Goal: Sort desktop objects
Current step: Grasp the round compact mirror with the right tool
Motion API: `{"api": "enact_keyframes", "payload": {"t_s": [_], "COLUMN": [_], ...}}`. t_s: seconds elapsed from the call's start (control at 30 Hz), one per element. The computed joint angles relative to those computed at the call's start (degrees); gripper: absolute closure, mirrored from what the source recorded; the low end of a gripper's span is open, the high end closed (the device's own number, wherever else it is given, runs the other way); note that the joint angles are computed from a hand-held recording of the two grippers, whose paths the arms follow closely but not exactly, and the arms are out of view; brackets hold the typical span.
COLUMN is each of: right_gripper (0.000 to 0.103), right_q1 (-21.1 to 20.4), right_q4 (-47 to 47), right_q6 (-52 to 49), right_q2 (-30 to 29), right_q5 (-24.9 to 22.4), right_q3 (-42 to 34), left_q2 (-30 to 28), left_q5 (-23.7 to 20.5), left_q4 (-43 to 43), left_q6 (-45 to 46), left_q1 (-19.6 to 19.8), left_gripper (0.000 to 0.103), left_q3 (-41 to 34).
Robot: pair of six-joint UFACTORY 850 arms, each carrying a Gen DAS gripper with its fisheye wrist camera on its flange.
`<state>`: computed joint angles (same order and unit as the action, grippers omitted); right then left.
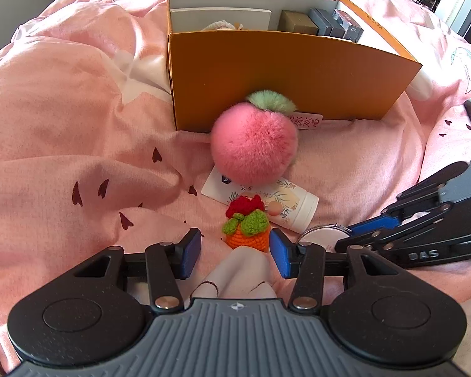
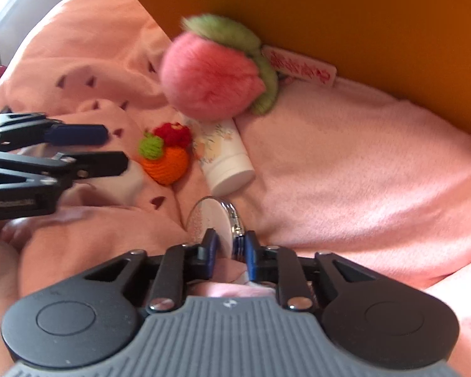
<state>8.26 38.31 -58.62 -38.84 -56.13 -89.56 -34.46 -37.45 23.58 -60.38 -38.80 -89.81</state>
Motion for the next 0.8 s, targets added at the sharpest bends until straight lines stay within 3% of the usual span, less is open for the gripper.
{"api": "enact_keyframes", "payload": {"t_s": [0.2, 0.37, 0.4, 0.53, 0.67, 0.8], "right_gripper": [0.088, 0.088, 0.088, 0.086, 0.083, 0.082], "right_q1": [-0.21, 1.6, 1.89, 0.93, 1.06, 0.56], "right_q4": [1.56, -4.18, -5.37, -4.52, -5.05, -4.73], "right_q6": [-4.11, -6.07, -5.25, -2.56, -0.95, 0.23], "right_q2": [5.02, 8.5, 8.18, 4.65, 4.23, 3.43], "right_q5": [4.96, 18.12, 18.49, 12.78, 14.79, 13.23], "right_q3": [2.58, 6.36, 6.33, 2.87, 3.26, 2.41], "left_q2": [0.37, -0.23, -0.69, -3.31, -5.62, -7.64], "left_q5": [0.54, 0.75, 0.51, -1.09, -1.91, -4.28], "left_q4": [0.04, 0.45, 0.47, -1.61, -6.43, -8.66], "left_q6": [-0.29, 1.01, 1.88, 4.05, 8.26, 8.7], "left_q1": [0.11, -0.01, -0.11, 0.16, 1.0, 1.65], "left_gripper": [0.047, 0.047, 0.047, 0.047, 0.047, 0.047], "left_q3": [0.48, 0.04, -0.45, -3.37, -5.89, -7.63]}}
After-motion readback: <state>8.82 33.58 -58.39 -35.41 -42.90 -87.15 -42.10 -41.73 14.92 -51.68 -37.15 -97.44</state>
